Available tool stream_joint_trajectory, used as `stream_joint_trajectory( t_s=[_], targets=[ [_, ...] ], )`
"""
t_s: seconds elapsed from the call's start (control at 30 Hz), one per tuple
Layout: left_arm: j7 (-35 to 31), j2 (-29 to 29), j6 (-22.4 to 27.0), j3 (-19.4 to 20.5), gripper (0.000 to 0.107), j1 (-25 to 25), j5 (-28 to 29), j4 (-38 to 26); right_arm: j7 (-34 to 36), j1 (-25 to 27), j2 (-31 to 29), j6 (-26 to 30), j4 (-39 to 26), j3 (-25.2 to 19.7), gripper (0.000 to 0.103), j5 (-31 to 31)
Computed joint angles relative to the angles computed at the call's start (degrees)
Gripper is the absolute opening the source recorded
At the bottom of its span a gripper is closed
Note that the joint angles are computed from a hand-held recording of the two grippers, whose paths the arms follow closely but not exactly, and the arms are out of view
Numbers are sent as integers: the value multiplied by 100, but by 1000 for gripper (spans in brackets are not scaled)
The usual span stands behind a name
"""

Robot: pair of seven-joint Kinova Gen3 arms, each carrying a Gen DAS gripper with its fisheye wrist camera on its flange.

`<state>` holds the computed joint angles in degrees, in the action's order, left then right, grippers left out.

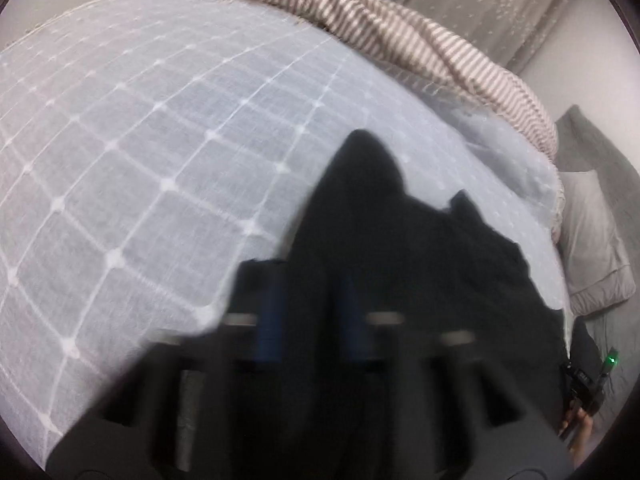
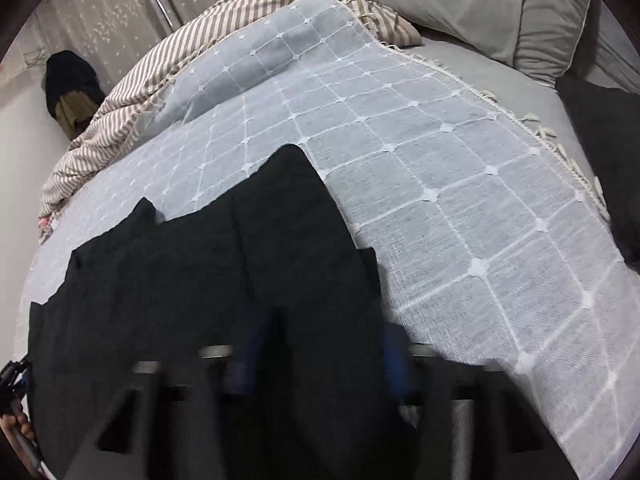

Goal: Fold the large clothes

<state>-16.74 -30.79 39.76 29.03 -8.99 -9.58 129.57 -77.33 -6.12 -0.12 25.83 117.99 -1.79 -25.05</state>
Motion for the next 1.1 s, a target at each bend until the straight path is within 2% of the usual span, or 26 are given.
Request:
stream_joint_trajectory(
  t_s=[0.03, 0.07, 0.17, 0.23, 0.27, 0.33, 0.43, 0.53, 0.6, 0.7, 0.77, 0.8, 0.83, 0.97, 1.0, 1.03, 1.07, 1.1],
  targets=[
    [43, -20, -94, 68, 6, -86, -54, -35, -98, -84, -96, -164, 83, 23, 17, 91],
    [97, -147, -149, 220, 6, -207, -160, -77, -104, -260, -197, -308, 159, 153, 12, 124],
    [61, -480, -257, 536, 6, -480, -372, -256, 398, -1056, -585, -975, 481, 749, 8, -313],
    [-98, -821, -433, 495, 6, -566, -347, -257, 858, -1543, -888, -1441, 671, 1091, 7, -740],
    [-177, -910, -520, 425, 6, -605, -321, -272, 992, -1664, -990, -1674, 751, 1128, 7, -848],
    [-317, -1107, -741, 240, 6, -659, -245, -224, 983, -1639, -1189, -2140, 868, 900, 7, -810],
    [-566, -1044, -1069, 128, 6, -971, -196, -150, 373, -1405, -1165, -2594, 880, 532, 7, -296],
    [-890, -696, -1442, -149, 6, -1056, -54, 114, -326, -1592, -748, -2390, 543, 834, 7, 318],
    [-1117, -241, -1631, -199, 6, -1198, 15, 238, -786, -1535, -274, -1953, 135, 872, 8, 785],
    [-1177, 433, -1674, -243, 7, -1236, 43, 360, -1443, -931, 502, -1254, -458, 332, 8, 1482],
    [-1240, 958, -1345, -348, 10, -1139, 124, 254, -1909, -775, 952, -788, -757, 218, 13, 1750],
    [-1180, 1126, -1177, -444, 13, -1077, 142, 215, -2142, -830, 1031, -555, -864, 282, 14, 1872],
    [-1027, 1188, -962, -433, 15, -1037, 67, 115, -2375, -992, 1024, -381, -939, 443, 19, 2016],
    [-254, 876, -131, 322, 26, -1282, -729, -385, -3297, -2054, 634, -310, -858, 1365, 31, 2940],
    [-118, 806, -27, 506, 39, -1261, -962, -532, -3527, -2319, 531, -361, -854, 1524, 33, 3173],
    [2, 818, -17, 612, 52, -1227, -1158, -613, -3759, -2522, 454, -388, -852, 1576, 42, 3406],
    [71, 878, -51, 749, 58, -1198, -1347, -714, -3966, -2654, 401, -404, -861, 1523, 63, 3639],
    [68, 1023, -50, 861, 65, -1124, -1514, -841, -4080, -2747, 403, -384, -936, 1363, 72, 3821]
  ],
)
